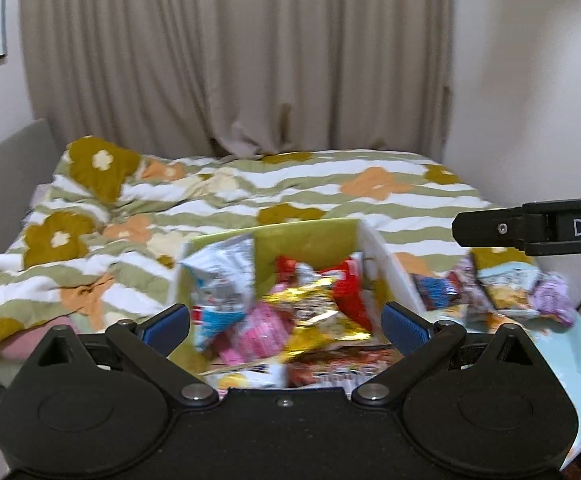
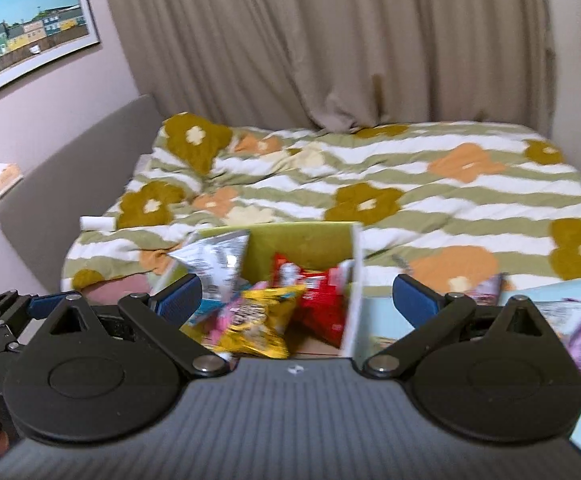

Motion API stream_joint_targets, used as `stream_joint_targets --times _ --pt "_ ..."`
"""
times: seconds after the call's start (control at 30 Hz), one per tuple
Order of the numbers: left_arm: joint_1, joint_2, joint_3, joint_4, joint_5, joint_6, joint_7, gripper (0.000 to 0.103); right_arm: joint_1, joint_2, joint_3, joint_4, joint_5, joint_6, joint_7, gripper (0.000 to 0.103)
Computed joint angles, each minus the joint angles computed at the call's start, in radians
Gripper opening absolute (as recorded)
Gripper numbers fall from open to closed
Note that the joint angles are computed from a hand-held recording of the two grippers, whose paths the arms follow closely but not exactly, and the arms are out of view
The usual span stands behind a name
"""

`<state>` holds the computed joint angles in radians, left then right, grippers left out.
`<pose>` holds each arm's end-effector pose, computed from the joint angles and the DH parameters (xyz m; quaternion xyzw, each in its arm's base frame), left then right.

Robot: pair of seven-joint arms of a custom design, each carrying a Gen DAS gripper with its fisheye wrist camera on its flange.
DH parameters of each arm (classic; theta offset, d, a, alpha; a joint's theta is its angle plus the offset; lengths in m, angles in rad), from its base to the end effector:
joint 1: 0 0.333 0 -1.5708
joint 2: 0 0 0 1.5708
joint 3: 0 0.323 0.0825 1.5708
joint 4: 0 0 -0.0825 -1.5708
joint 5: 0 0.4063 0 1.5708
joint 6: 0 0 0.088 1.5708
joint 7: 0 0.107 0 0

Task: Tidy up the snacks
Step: 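Move both tools back over the snacks on the daisy mat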

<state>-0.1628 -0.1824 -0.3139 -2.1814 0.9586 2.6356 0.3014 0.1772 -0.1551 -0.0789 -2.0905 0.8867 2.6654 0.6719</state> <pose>0.4829 -0.2814 0.5222 -0.6511 0.6129 -0.2948 0.3368 0.5735 0.0316 0.5654 -0.7263 0.5140 -0.1748 0.4215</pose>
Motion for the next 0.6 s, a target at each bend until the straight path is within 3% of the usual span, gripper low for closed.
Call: stream_joint_targets --times 0.17,0.3,0.47,0.6 --pt "-0.024 0.026 -0.017 0.022 0.013 0.026 -0.004 0.103 -0.025 -0.060 -0.027 -0.067 -0.065 0.055 0.005 0.103" --pt "-0.058 0.067 -0.028 0.068 0.025 0.012 -0.017 0.103 -0.038 -0.071 -0.070 -0.082 -0.081 0.044 -0.031 0.103" --pt "-0.125 0.149 -0.031 0.153 0.060 -0.043 -0.047 0.103 -0.079 -0.026 -0.118 -0.043 -0.057 -0.029 -0.124 0.103" --pt "-0.201 0.247 -0.016 0.257 0.012 -0.104 -0.031 0.103 -0.148 0.040 -0.123 0.022 -0.063 -0.133 -0.164 0.103"
